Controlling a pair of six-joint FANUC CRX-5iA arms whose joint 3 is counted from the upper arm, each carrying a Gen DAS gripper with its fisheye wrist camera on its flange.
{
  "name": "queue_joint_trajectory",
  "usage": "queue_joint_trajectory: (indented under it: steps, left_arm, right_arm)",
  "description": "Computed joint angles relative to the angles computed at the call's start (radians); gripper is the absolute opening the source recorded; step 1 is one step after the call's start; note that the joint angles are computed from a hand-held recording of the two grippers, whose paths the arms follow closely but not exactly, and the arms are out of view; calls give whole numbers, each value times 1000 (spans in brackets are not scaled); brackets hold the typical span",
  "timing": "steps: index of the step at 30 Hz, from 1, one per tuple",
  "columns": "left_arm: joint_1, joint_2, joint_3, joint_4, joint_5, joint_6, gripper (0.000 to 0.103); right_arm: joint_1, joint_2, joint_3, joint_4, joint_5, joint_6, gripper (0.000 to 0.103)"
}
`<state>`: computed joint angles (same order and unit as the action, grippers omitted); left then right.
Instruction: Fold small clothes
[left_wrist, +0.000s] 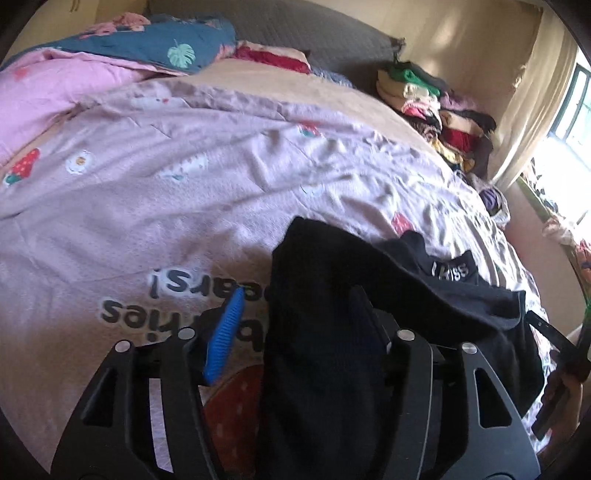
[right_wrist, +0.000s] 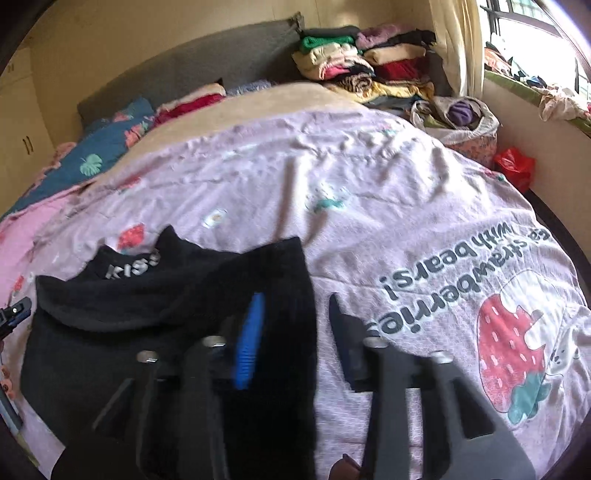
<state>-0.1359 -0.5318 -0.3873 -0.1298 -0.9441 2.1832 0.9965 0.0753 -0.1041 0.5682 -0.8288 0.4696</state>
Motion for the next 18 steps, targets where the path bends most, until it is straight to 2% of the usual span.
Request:
queue_joint_trajectory:
  steps: [2, 4, 5, 6, 7, 8, 14, 18]
  left_arm:
    - [-25, 19, 16, -26, -1, 3, 51]
    - [-45, 41, 30, -51, -2, 6, 32]
    - [-50, 47, 32, -61, -1, 15, 13]
    - [-42, 43, 22, -49, 11, 9, 7]
    - [-32, 34, 8, -35, 25, 4, 6]
    - [-34, 19, -1, -45, 35, 21, 4]
    - [-63, -60, -1, -121, 64, 103, 3]
    - [-74, -33, 31, -165, 37, 118, 3]
  right_arm:
    - [-2, 11, 12, -15, 3, 29, 40]
    - [7, 21, 14, -5, 8, 50, 40]
    - [11, 27, 15, 7, 7, 55, 34]
    - [13, 31, 15, 13, 7, 62, 26]
    - [14, 29, 12, 13, 15, 64, 9]
    - [12, 21, 3, 11, 32, 60, 9]
    - [-22, -57, -80, 101, 185, -88, 9]
    - [-35, -39, -67, 108, 189, -99, 9]
